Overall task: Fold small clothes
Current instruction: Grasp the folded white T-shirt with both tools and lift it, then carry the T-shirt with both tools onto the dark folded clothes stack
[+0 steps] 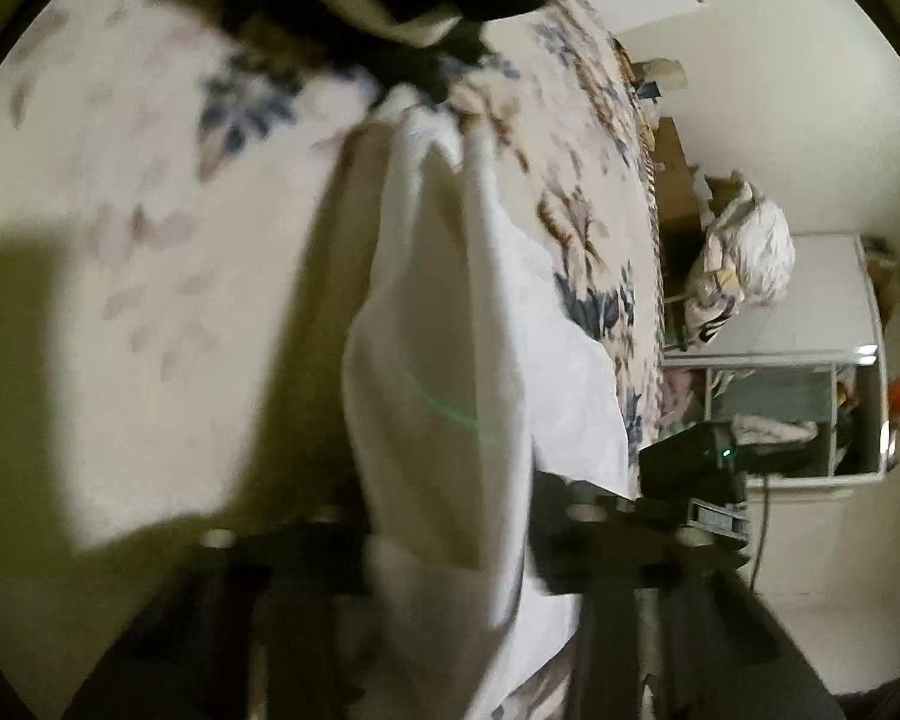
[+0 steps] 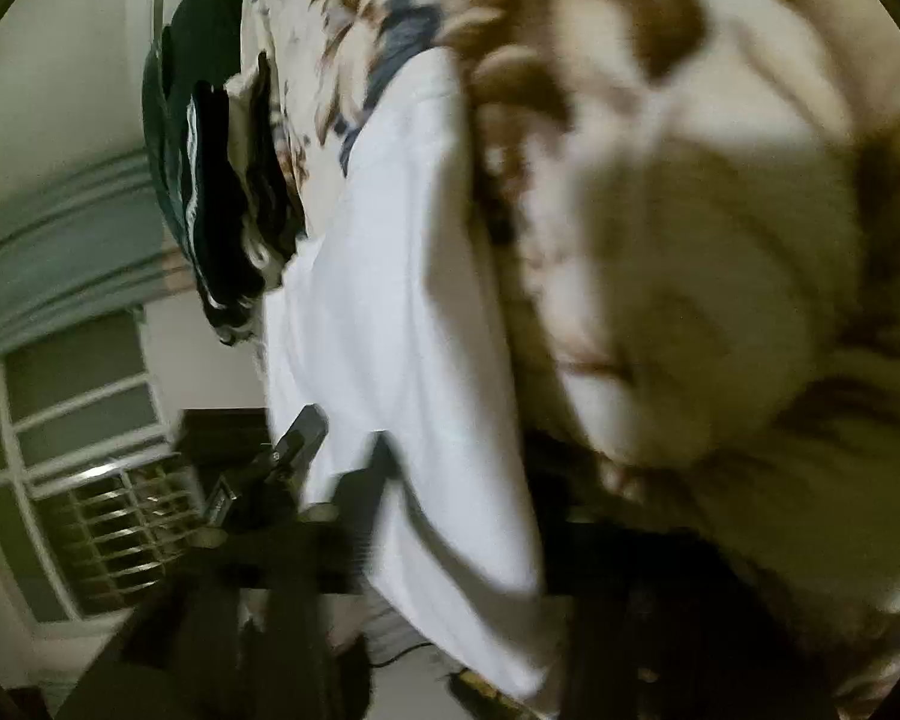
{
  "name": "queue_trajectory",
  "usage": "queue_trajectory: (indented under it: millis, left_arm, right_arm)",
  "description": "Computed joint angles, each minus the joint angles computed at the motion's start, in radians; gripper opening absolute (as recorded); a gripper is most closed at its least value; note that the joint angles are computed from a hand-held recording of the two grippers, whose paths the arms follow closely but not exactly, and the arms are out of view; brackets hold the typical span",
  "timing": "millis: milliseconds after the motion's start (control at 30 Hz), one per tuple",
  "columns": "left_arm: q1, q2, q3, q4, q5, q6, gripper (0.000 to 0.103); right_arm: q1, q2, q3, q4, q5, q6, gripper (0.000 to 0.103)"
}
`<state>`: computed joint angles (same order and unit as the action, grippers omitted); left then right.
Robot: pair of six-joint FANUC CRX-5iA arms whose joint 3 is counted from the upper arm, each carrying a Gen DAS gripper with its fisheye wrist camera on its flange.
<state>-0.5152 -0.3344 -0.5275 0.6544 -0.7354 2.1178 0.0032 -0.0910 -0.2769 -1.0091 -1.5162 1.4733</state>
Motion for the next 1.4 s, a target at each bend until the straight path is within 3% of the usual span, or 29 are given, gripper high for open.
queue_trajectory:
  millis: [67, 300, 500, 633, 767, 967, 1200, 1400]
  left_arm:
    - [-0.006, 0.014, 0.057, -0.080, -0.040, 0.056, 0.022]
    - [-0.003, 0.020, 0.196, -0.201, -0.158, 0.156, 0.020]
    - [0.067, 0.046, 0.411, -0.286, -0.325, 0.154, 0.021]
    - [0.185, 0.052, 0.501, -0.273, -0.404, 0.041, 0.021]
    - [0.362, 0.065, 0.540, -0.193, -0.459, -0.150, 0.021]
    - [0.573, 0.164, 0.596, -0.116, -0.518, -0.408, 0.021]
    - [0.667, 0.218, 0.559, -0.113, -0.517, -0.554, 0.021]
    - [0.679, 0.200, 0.498, -0.127, -0.511, -0.561, 0.022]
  right_arm:
    - [0.038, -0.026, 0.005, 0.033, 0.029, -0.016, 0.016]
    - [0.102, -0.108, 0.056, 0.078, 0.043, -0.118, 0.014]
    - [0.173, -0.108, 0.223, 0.094, 0.031, -0.217, 0.014]
    - [0.260, -0.052, 0.368, 0.123, 0.093, -0.273, 0.014]
    - [0.360, 0.040, 0.497, 0.156, 0.191, -0.329, 0.014]
    - [0.517, 0.272, 0.728, 0.263, 0.345, -0.415, 0.014]
    - [0.603, 0.483, 0.926, 0.383, 0.352, -0.507, 0.014]
    - [0.653, 0.562, 1.016, 0.490, 0.274, -0.554, 0.014]
